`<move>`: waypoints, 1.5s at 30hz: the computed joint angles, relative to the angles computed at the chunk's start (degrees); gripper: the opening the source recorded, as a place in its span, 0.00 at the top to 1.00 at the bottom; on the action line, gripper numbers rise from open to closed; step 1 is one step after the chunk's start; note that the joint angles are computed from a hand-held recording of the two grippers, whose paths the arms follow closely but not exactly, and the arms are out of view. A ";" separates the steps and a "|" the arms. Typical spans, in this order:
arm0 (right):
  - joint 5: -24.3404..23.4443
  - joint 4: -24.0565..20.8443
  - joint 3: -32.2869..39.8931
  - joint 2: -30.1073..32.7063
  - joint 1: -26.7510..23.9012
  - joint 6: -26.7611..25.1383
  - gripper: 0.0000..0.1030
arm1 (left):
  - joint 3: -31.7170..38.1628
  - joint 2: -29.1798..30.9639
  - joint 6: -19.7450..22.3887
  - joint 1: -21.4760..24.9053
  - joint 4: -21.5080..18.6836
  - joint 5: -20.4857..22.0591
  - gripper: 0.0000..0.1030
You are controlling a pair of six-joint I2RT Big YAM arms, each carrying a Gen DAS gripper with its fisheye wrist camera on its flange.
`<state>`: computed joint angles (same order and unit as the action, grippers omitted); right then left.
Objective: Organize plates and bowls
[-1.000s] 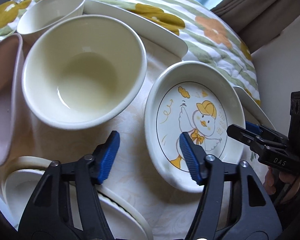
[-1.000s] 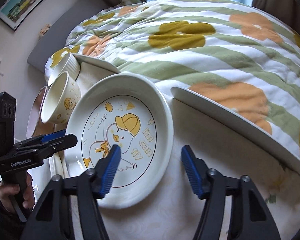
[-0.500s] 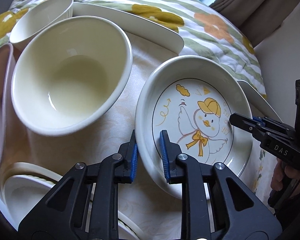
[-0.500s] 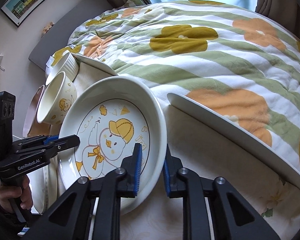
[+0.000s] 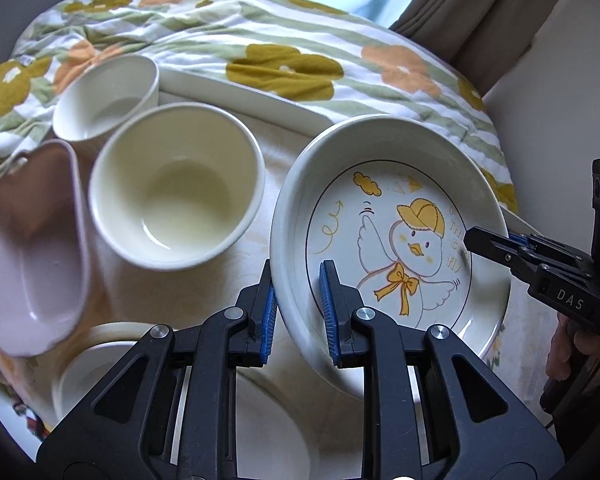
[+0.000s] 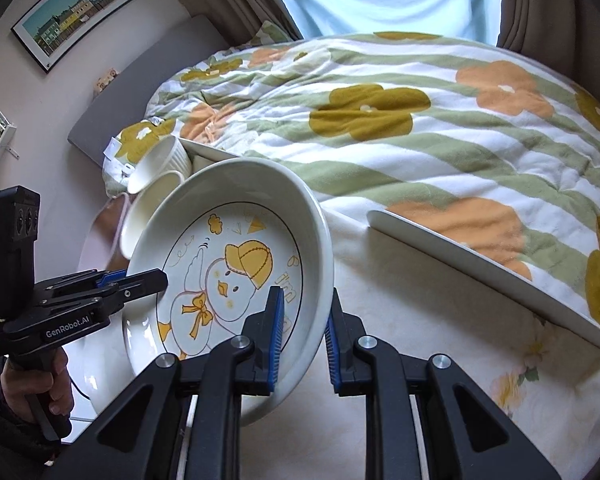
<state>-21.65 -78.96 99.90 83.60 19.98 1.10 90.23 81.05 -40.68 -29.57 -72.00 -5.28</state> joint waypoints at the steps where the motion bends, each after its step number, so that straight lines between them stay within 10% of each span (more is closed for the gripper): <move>1: 0.78 0.10 -0.07 -0.86 0.71 0.99 0.83 | -0.15 -0.82 0.68 0.04 -0.17 0.12 0.83; 22: 23.47 4.28 -12.48 -13.96 28.58 40.97 0.83 | -17.47 -23.38 24.35 10.65 -5.82 13.08 0.83; 35: 31.31 0.08 -12.18 -10.86 34.77 46.27 0.83 | -23.30 -24.72 30.58 13.65 -5.94 15.72 0.83; 45: 32.35 -0.79 -11.89 -10.38 35.32 46.52 0.83 | -23.26 -23.82 30.42 7.48 -5.53 6.62 0.83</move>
